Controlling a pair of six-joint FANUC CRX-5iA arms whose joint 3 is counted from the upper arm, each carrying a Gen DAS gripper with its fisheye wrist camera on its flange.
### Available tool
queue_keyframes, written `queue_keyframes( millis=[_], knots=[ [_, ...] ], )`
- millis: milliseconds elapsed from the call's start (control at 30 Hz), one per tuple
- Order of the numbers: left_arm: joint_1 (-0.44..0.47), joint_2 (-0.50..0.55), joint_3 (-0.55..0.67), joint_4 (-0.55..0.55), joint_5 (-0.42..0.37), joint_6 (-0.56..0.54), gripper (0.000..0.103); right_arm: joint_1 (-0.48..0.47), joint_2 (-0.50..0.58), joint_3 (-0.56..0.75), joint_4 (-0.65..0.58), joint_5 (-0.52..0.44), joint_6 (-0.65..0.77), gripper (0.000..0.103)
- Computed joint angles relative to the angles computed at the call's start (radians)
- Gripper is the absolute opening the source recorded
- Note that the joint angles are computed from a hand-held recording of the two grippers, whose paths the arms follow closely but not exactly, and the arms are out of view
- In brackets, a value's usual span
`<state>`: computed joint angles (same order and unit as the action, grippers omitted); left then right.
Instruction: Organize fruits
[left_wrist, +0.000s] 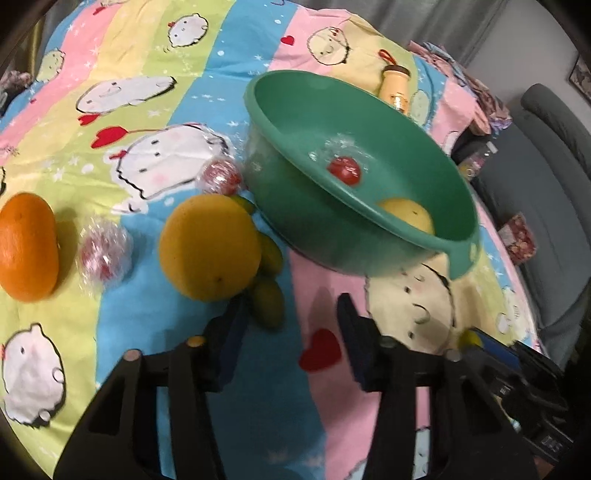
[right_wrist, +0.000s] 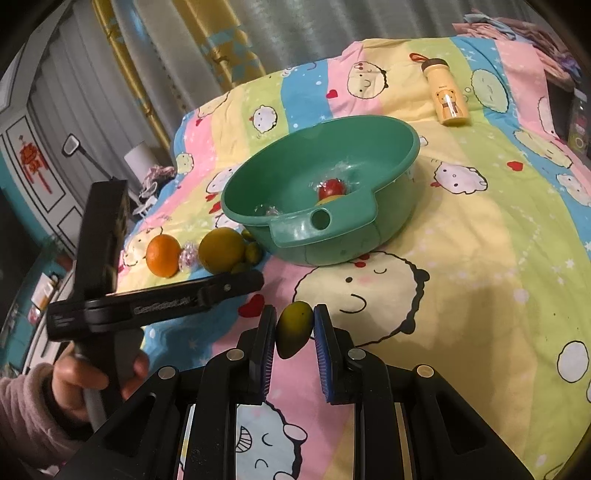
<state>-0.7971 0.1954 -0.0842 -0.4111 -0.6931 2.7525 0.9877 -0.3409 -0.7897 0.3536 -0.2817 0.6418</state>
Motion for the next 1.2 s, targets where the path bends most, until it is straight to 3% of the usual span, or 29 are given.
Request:
queue_keyframes(
  millis=[233,367,667,967,1200],
  knots=[
    [-0.009,0.016,0.026,-0.043,-0.062,-0.013,0.018,-0.003,0.002,-0.003,-0.018,0.016,0.012,0.022],
    [0.008,-0.005,-0.009,-0.015,-0.024,-0.048,0.018,0.002,0.013,0.012,-0.061,0.011,0.057,0.022],
    [-0.014,-0.034,-0.027,-0.014,-0.046,-0.046,0.018,0.001,0.025,0.042,-0.153,0.002,0.142,0.022],
    [-0.040,-0.081,-0.045,-0.013,-0.081,-0.003,0.018,0.025,0.013,0.043,-0.135,0.005,0.128,0.022],
    [-0.089,-0.112,-0.021,-0.091,-0.148,0.052,0.018,0.059,0.001,0.047,-0.077,-0.008,0.092,0.022]
  ],
)
